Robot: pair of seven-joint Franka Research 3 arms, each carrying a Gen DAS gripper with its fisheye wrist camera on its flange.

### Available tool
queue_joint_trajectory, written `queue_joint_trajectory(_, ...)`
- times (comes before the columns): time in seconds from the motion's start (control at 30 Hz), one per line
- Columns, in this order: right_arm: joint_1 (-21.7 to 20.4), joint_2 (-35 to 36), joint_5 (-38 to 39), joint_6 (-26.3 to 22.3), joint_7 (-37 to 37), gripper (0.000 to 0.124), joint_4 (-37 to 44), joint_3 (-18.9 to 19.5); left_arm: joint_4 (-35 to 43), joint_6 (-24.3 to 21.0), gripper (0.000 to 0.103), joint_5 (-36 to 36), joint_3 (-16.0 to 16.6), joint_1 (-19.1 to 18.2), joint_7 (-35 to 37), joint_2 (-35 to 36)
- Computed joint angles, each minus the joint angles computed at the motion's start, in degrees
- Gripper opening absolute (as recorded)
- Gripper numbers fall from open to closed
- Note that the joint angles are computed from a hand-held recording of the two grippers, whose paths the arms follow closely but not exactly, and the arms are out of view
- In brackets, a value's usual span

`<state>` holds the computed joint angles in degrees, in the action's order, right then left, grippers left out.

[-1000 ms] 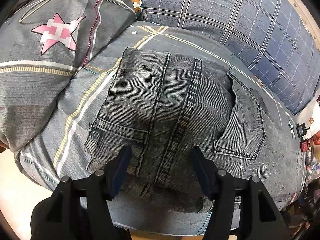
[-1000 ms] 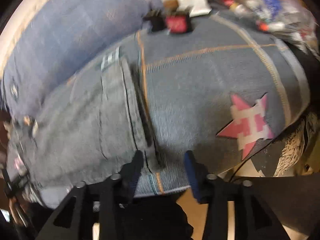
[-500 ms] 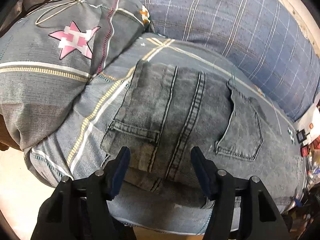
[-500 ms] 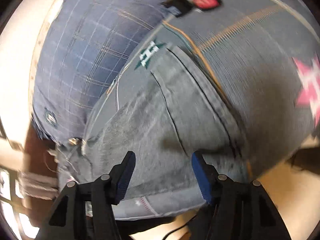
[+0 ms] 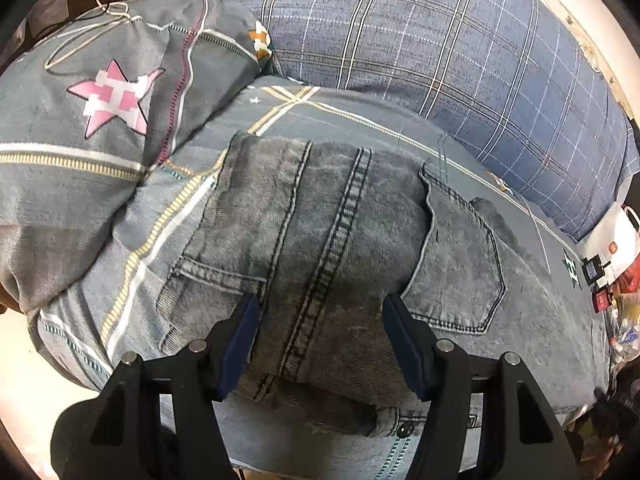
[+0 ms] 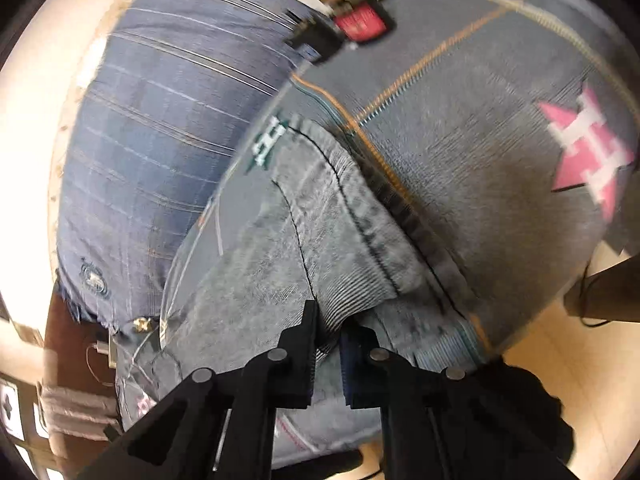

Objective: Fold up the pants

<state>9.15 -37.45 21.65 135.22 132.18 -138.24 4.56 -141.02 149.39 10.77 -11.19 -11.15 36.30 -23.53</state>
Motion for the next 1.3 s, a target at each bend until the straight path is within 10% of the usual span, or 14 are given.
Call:
queue_joint_trajectory(0.13,3.2,2.1,-7.1,-9.2,2.2,0.017,1.4,-3.8,1.6,0.4,0.065,-1.6,0.8,-1.2,2.2,1.8)
queue_joint_trajectory(0.23,4.1,2.3,-8.8,-12.1,5.0,0.048,2.0,-5.3,2.8,1.1,0.065,-0.1,-0.5,-1.3,3.2,2.2)
queue_joint_trajectory(0.47,5.0,0.9,-17.7,-6.6,7.6,0.053,6.2,-2.3,8.1,-9.1,0.073,8.7,-4.1,-1.4,5.2,8.8)
queue_joint_trajectory(0.63,15.3,8.9,-8.6,1.4,-4.4,0.054,10.8,-5.8,7.9,-11.7,0.076,8.5,-3.2,-3.0,7.8,7.6)
queue_joint_trajectory(0.8,18.2,18.4,-6.5,-7.7,-9.5,0.066,13.8,-6.3,7.2,-12.7,0.076,3.3,-1.3,-3.8,11.2,5.0)
queue_joint_trajectory(0.9,18.5,18.8,-10.2,-8.5,-9.5,0.065,16.3,-5.9,5.4,-5.8,0.076,5.9,-2.2,-2.0,8.0,1.7)
queue_joint_trajectory(1.1,10.3,25.8,-7.9,-2.1,-19.9,0.065,29.0,3.9,7.2,4.5,0.076,10.2,-4.0,0.6,1.4,6.0)
queue_joint_trajectory(1.2,4.1,36.6,-3.0,-3.8,-27.2,0.065,42.4,12.0,11.1,-3.0,0.076,11.9,-6.1,1.6,3.1,12.8)
queue_joint_trajectory(1.3,8.6,50.5,-3.2,-5.6,-31.7,0.065,57.4,11.2,7.9,0.4,0.077,19.1,-5.1,0.4,-2.6,12.6)
